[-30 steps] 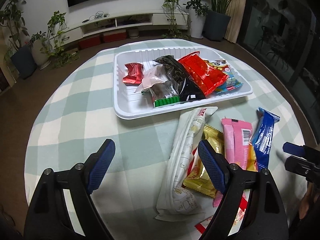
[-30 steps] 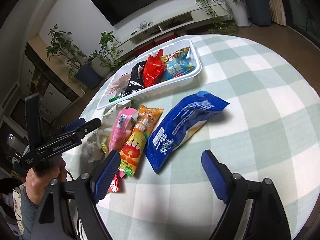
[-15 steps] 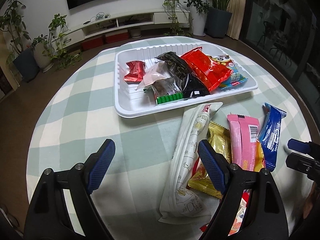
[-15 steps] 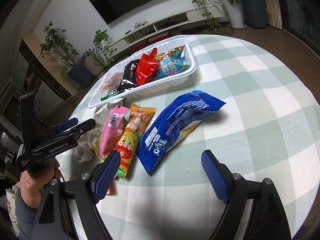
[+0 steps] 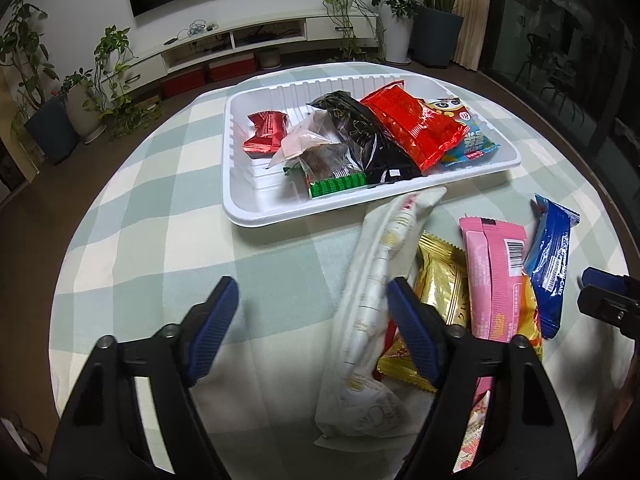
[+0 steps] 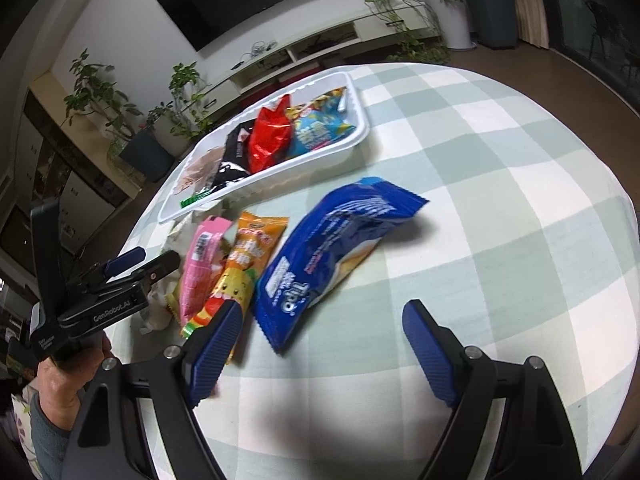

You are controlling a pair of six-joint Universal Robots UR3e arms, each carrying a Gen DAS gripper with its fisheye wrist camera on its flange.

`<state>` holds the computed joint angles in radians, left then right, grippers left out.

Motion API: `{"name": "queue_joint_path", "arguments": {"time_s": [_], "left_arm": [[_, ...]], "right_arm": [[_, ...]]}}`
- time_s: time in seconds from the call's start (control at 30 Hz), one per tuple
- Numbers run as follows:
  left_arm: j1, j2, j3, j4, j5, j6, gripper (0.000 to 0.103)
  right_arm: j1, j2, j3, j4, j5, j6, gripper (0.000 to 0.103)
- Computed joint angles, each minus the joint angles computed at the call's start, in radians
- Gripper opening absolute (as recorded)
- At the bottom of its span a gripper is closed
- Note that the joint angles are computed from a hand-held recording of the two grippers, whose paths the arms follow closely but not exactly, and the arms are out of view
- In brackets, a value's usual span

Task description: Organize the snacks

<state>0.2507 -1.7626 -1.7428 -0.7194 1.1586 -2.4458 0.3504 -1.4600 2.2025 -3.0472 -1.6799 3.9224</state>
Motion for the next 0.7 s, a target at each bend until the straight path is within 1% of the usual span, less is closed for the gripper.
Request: {"name": "queue_joint_path", "arguments": {"time_s": [0.03,0.1,0.17,0.27,0.33,0.37,0.43,0.5,0.6,0.7], "left_arm": [[0.002,-0.002,0.004,-0.011,-0.005,0.003,0.066],[0.001,-0.004,0.012,-0.031,-0.012,0.012,0.062],[-0.006,-0.004,0.009,-0.028,-0.005,0.016,0.061],[-0.012,-0.006,0.011,-0.041,-0.004,0.028,0.055],[-0.015,-0.008,0.019,-0.066,-0.010,0.045,0.046],[-0.016,-0.009,0.023,-0.079,-0.013,0.052,0.044],[-0.020,-0.013,0.030,-0.101,-0.015,0.064,0.036],[-0.022,-0.016,0.037,-0.117,-0.021,0.073,0.031],[-0.022,-0.016,0.042,-0.137,-0.028,0.082,0.025],[-0.022,-0.018,0.047,-0.150,-0.035,0.083,0.023]], "right_arm": [[-0.002,-0.001,0.001,0.003,-0.002,0.003,0.084],[0.002,0.000,-0.005,0.014,-0.011,0.010,0.084],[-0.002,0.003,-0.011,0.027,-0.008,0.011,0.083],[-0.003,0.015,-0.039,0.062,-0.010,0.013,0.082],[-0.003,0.026,-0.061,0.083,-0.015,0.016,0.082],[-0.004,0.032,-0.075,0.096,-0.015,0.017,0.081],[-0.008,0.045,-0.101,0.112,-0.013,0.015,0.080],[-0.013,0.059,-0.134,0.143,-0.005,0.011,0.080],[-0.023,0.081,-0.172,0.169,0.006,0.011,0.080],[-0.033,0.101,-0.209,0.197,0.013,0.008,0.080]]}}
